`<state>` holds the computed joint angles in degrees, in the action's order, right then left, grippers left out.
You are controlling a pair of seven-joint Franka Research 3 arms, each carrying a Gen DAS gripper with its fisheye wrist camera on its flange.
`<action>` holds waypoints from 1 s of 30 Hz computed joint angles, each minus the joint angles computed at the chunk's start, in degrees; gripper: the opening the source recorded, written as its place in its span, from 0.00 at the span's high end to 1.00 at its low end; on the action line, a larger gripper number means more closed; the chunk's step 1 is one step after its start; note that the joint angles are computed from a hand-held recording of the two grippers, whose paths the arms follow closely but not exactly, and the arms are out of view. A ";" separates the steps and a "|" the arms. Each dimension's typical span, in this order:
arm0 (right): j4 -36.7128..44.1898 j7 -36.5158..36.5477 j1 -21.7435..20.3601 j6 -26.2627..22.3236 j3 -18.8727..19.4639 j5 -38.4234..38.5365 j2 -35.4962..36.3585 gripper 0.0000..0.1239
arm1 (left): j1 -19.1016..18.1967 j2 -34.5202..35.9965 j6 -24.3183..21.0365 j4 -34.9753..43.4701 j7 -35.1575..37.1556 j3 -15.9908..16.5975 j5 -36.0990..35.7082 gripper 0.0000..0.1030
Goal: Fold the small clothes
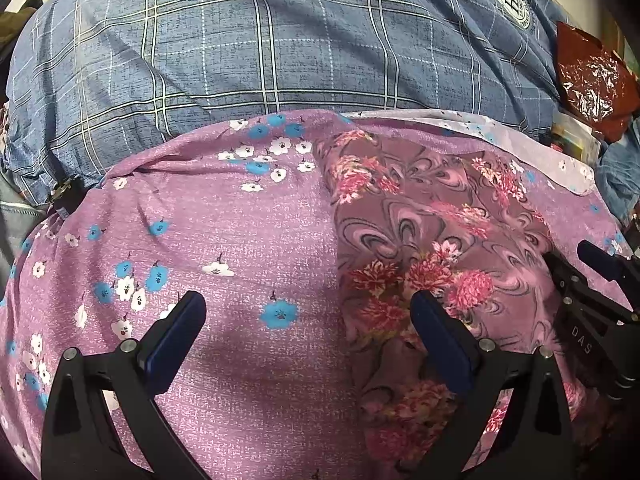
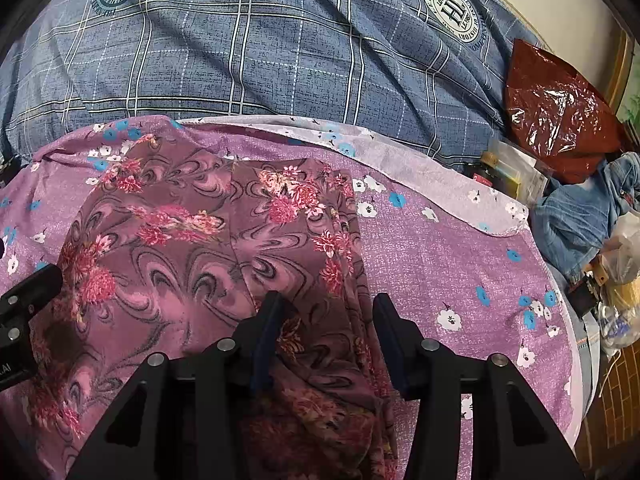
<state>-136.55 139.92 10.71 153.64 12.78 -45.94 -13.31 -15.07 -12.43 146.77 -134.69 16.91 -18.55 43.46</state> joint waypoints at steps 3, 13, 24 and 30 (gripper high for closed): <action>0.08 -0.23 0.00 0.09 -0.11 -0.01 0.09 0.61 | -0.01 0.03 -0.16 0.08 0.15 0.06 -0.10 0.01; -0.11 -0.13 -0.10 0.29 -0.15 -0.21 0.02 0.60 | 0.15 -0.22 -0.13 -0.18 -0.22 0.16 -0.15 0.01; -0.13 -0.18 -0.25 0.46 -0.11 -0.46 0.03 0.58 | 0.27 0.05 -0.51 -0.19 -0.15 0.23 -0.32 0.01; -0.14 -0.21 -0.28 0.57 -0.16 -0.53 0.06 0.57 | 0.10 0.51 -1.01 0.08 0.35 0.24 -0.42 0.01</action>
